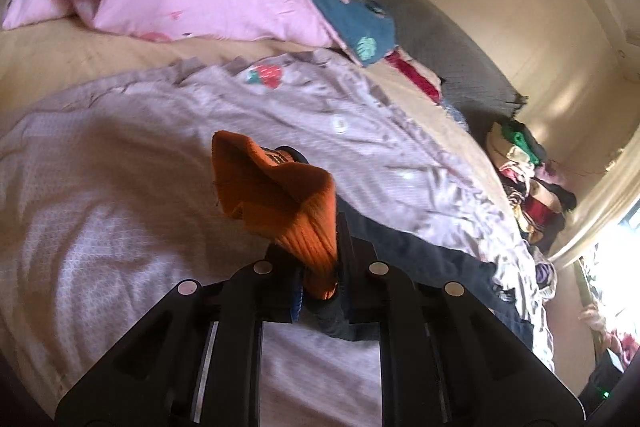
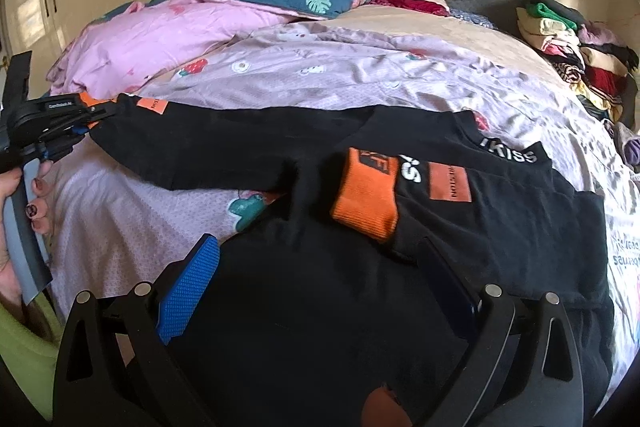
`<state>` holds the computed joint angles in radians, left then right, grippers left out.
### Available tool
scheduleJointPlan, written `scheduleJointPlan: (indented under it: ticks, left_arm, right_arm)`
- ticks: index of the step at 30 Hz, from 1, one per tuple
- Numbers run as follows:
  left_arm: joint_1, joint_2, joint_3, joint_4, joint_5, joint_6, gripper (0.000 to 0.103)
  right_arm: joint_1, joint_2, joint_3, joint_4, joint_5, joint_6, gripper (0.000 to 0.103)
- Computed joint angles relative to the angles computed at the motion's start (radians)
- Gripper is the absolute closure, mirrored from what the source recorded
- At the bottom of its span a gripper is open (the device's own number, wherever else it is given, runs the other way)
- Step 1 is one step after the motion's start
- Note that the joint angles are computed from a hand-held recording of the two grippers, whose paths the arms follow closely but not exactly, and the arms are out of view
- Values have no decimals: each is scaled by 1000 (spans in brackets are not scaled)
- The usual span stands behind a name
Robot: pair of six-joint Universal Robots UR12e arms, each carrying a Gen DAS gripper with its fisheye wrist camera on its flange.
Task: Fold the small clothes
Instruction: 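Lift the sleeve with the left gripper and fold it across the shirt body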
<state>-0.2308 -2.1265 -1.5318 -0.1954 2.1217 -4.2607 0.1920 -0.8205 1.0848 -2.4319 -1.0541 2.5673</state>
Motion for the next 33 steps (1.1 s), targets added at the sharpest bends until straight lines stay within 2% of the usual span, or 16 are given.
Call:
scheduleJointPlan:
  ticks: [17,33]
  left_arm:
    - [-30,-63,183,3,-6,168,96]
    - [-60,-177,430,-33,-95,355,98]
  right_arm:
    - [-60,5,-21,-62,-6,164,5]
    - [-120,17,-46,-133,-4,318,5]
